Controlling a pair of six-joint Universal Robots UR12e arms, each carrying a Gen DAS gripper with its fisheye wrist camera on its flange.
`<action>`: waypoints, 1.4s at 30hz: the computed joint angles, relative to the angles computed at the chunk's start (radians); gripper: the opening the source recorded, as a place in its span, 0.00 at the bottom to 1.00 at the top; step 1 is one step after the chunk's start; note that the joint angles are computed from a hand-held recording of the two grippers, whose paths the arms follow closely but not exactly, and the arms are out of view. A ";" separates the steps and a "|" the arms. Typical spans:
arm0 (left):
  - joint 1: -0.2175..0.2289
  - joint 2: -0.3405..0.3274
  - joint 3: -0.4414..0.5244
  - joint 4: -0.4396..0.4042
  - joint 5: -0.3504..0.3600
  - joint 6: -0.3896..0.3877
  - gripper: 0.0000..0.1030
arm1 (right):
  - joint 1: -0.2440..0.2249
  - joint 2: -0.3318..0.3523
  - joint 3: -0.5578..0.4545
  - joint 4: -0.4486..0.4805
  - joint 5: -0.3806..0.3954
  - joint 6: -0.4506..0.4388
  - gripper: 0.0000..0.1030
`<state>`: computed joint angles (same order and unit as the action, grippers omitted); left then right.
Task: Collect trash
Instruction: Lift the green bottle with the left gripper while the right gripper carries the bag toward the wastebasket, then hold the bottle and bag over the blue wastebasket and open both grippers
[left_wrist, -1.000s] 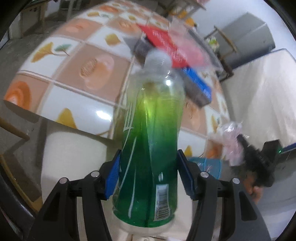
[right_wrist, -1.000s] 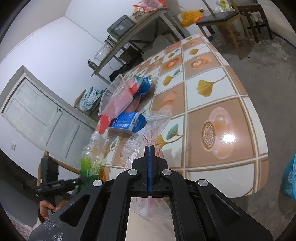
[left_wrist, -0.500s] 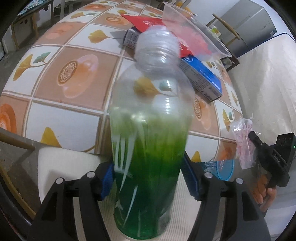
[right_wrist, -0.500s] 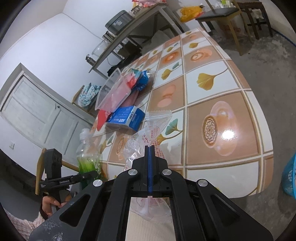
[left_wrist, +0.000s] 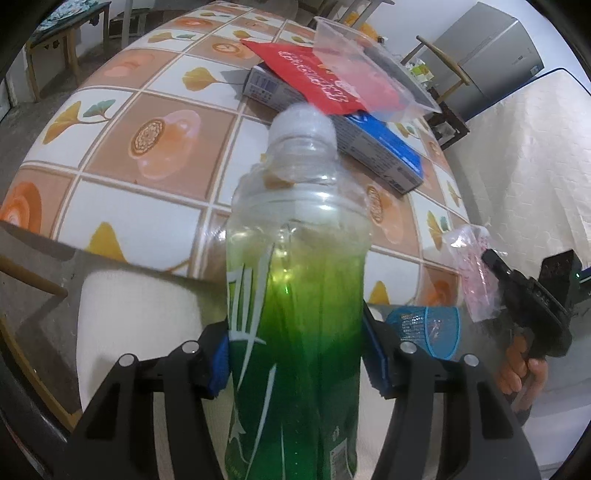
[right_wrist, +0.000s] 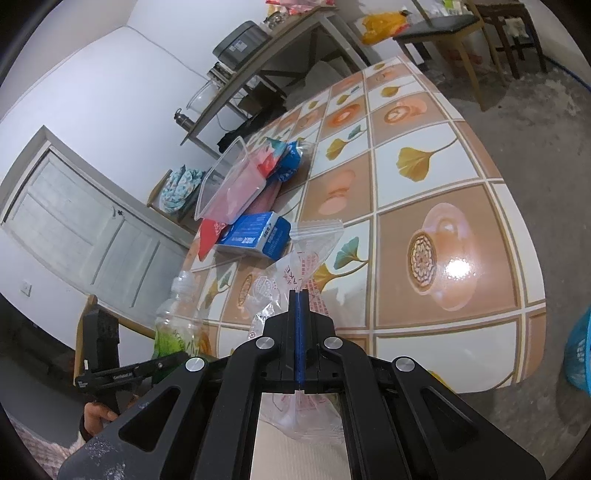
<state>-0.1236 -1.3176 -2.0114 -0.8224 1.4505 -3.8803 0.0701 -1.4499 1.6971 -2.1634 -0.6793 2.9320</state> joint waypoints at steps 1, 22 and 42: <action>-0.005 0.003 -0.001 0.004 0.005 -0.002 0.55 | -0.001 0.000 -0.001 0.005 0.000 -0.002 0.00; -0.059 -0.109 0.136 0.255 -0.100 0.172 0.55 | -0.093 -0.064 0.062 -0.195 0.020 0.169 0.00; -0.278 -0.783 0.886 -0.214 -0.437 0.381 0.55 | -0.396 -0.132 0.298 -0.349 -0.295 0.592 0.00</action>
